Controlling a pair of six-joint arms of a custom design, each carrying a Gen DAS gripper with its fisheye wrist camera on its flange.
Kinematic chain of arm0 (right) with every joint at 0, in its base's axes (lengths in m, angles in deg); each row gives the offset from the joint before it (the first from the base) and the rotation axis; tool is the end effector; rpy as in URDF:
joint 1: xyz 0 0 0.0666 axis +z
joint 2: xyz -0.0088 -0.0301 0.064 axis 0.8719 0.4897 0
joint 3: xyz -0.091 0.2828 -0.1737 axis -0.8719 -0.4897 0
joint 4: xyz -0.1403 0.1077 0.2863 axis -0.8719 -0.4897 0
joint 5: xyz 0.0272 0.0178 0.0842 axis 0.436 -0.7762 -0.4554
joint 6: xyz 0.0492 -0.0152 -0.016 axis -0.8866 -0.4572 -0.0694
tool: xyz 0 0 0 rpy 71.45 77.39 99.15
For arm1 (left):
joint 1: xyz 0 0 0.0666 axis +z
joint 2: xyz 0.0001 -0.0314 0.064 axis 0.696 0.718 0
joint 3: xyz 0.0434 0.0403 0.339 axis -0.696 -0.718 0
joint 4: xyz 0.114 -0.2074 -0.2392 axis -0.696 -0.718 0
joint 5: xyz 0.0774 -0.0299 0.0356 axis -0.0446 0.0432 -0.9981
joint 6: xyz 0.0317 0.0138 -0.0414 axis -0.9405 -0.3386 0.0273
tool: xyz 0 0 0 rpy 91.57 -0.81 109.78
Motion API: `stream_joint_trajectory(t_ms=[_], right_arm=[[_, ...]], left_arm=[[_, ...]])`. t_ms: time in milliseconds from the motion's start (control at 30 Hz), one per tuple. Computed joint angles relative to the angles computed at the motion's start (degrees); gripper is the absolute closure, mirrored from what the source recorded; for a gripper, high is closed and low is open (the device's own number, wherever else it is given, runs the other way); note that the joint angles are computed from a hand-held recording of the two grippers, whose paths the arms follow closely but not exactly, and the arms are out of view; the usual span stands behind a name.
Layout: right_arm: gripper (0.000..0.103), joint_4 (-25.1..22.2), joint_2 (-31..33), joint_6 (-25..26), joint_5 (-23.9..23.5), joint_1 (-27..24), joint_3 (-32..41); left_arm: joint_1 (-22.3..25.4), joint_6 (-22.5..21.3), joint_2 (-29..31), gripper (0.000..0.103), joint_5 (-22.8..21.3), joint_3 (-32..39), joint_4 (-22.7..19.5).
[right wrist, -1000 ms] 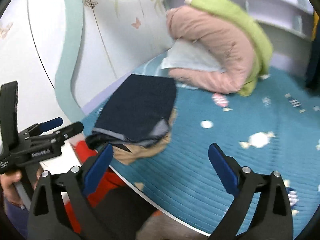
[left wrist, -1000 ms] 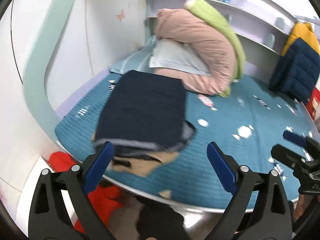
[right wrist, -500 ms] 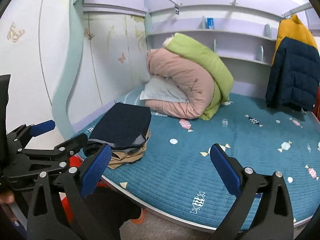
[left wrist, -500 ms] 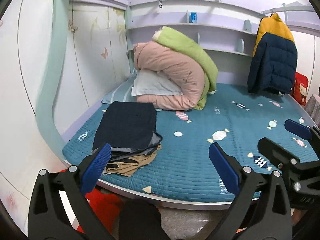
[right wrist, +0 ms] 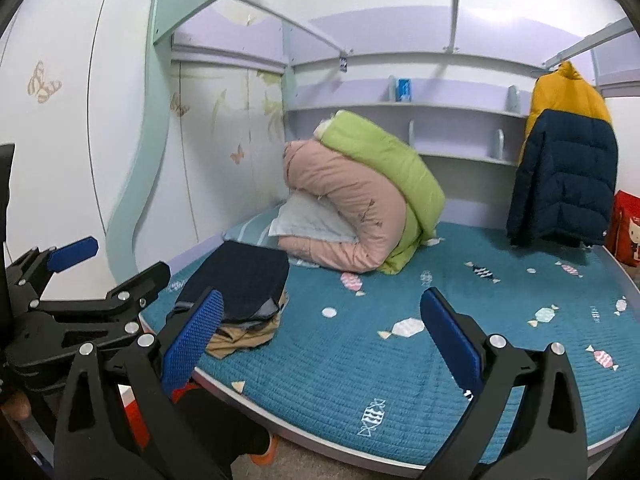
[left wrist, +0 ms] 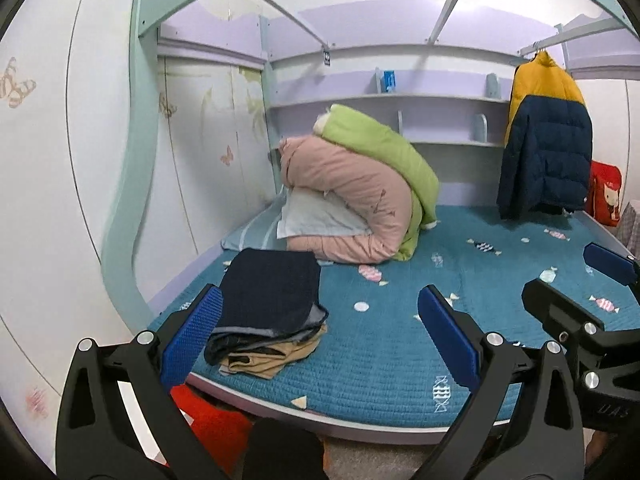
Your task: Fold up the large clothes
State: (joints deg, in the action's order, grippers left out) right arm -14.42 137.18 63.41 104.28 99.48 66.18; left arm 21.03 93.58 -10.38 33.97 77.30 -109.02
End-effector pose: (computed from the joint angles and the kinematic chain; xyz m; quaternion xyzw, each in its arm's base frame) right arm 0.3461 0.2630 0.6614 -0.1064 0.8185 0.1099 0.5538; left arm 0.2893 -0.1045 0.6366 -0.0160 0.8260 0.0801 0.5578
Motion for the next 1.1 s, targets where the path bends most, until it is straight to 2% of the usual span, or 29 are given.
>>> stream_joint_trajectory(t_ms=[133,433,733,1100], right_arm=[[0.007,2.4,-2.7,0.3,2.7,0.5,-2.8],[0.007,5.4,-5.6,0.6,5.2,0.5,-5.4],[0.007,6.3,-6.2,1.4,6.8,1.0,-5.2],[0.007,5.8,-6.0,1.8,7.4,1.2,-4.4]], left_arm=[[-2.0,-0.5,-0.1,0.005,-1.4,1.3,1.3],[-5.2,-2.5,-0.4,0.005,-4.6,2.1,5.2],[-5.9,-2.7,-1.1,0.005,-4.9,1.9,7.3],[-5.8,-2.6,-0.9,0.005,-4.7,2.4,7.0]])
